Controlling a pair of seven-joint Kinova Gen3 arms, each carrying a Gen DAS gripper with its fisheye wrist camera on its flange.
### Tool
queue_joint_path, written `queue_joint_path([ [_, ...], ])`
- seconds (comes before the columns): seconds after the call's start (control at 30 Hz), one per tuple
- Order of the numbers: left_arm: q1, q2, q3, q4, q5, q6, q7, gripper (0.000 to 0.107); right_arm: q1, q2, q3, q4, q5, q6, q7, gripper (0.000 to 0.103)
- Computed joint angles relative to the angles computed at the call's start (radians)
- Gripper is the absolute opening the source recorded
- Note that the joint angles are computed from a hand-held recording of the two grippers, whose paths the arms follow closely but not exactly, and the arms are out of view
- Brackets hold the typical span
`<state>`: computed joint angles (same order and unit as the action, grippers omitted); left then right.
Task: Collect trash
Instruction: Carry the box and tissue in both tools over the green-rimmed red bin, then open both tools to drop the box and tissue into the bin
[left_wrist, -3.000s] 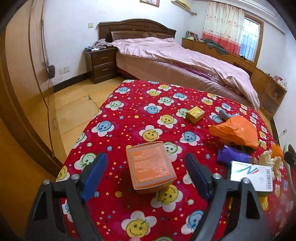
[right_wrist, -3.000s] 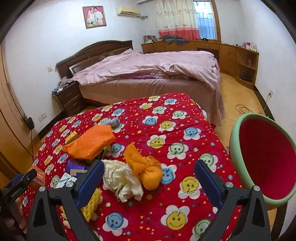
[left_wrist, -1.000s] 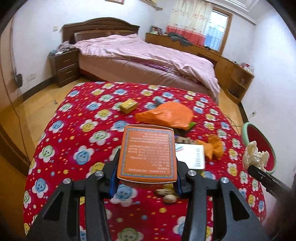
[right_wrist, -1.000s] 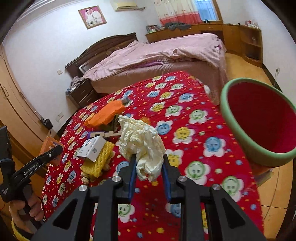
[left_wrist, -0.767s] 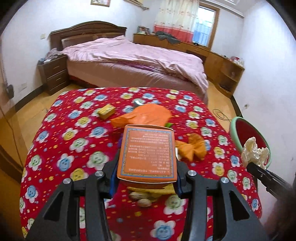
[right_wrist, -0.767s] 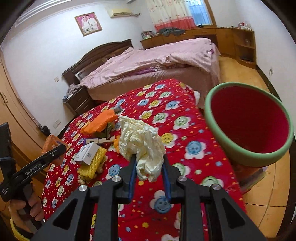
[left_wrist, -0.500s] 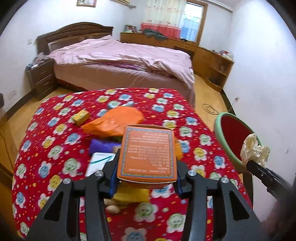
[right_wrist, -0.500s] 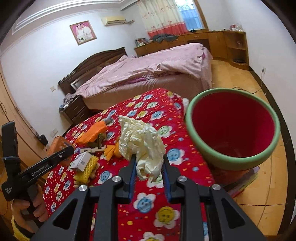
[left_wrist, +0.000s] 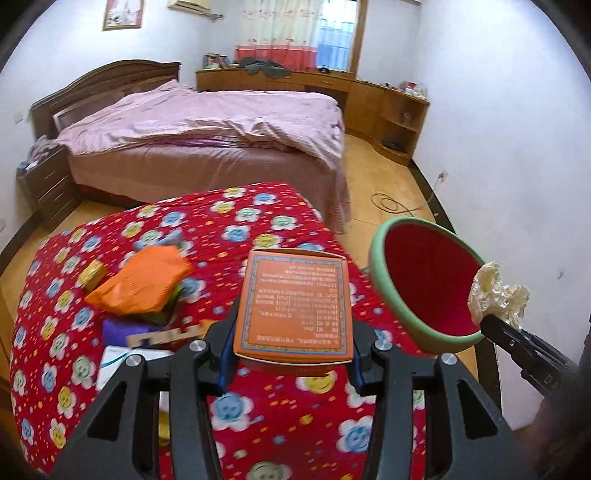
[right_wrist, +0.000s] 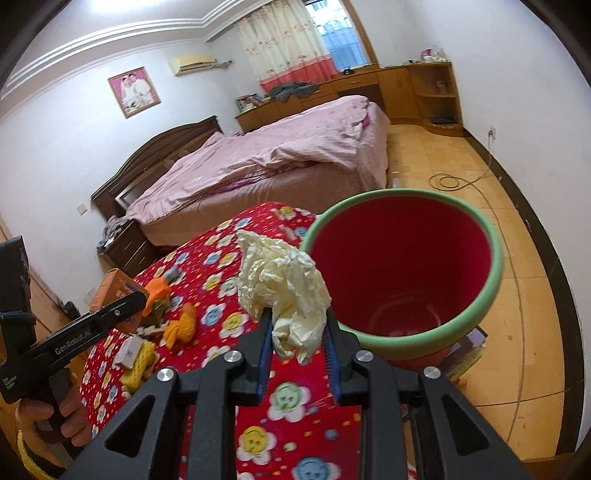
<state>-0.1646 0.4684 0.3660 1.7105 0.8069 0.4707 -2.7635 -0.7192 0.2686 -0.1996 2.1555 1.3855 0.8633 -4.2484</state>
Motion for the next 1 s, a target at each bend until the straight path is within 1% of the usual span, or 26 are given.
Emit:
queue_joint_path([
  [0.07,0.034,0.006,-0.006,-0.011,-0.020,-0.001,0.021,0.048,0.007,-0.014,0.004,0.026,0.005,0.000,-0.023,0.027],
  [0.2,0.090,0.019,0.002,-0.023,-0.056,-0.016,0.053,0.048,0.030,-0.032,0.002,0.069,0.020,-0.002,-0.063,0.027],
  [0.3,0.131,0.041,0.008,-0.046,-0.093,-0.006,0.091,0.048,0.052,-0.042,0.002,0.096,0.032,-0.005,-0.089,0.027],
  [0.47,0.224,0.083,-0.002,-0.090,-0.187,-0.013,0.175,0.048,0.096,-0.049,0.003,0.142,0.055,-0.022,-0.140,0.027],
  [0.7,0.356,0.159,-0.039,-0.184,-0.340,-0.006,0.335,0.048,0.152,-0.046,0.010,0.176,0.069,-0.057,-0.158,0.027],
  [0.8,0.393,0.190,-0.053,-0.225,-0.399,0.014,0.396,0.048,0.177,-0.040,0.014,0.187,0.087,-0.078,-0.169,0.027],
  [0.9,0.426,0.215,-0.069,-0.254,-0.452,0.024,0.448,0.048,0.200,-0.028,0.018,0.184,0.085,-0.095,-0.155,0.027],
  [1.0,0.435,0.233,-0.071,-0.272,-0.487,0.037,0.487,0.048,0.223,-0.019,0.025,0.186,0.099,-0.120,-0.157,0.027],
])
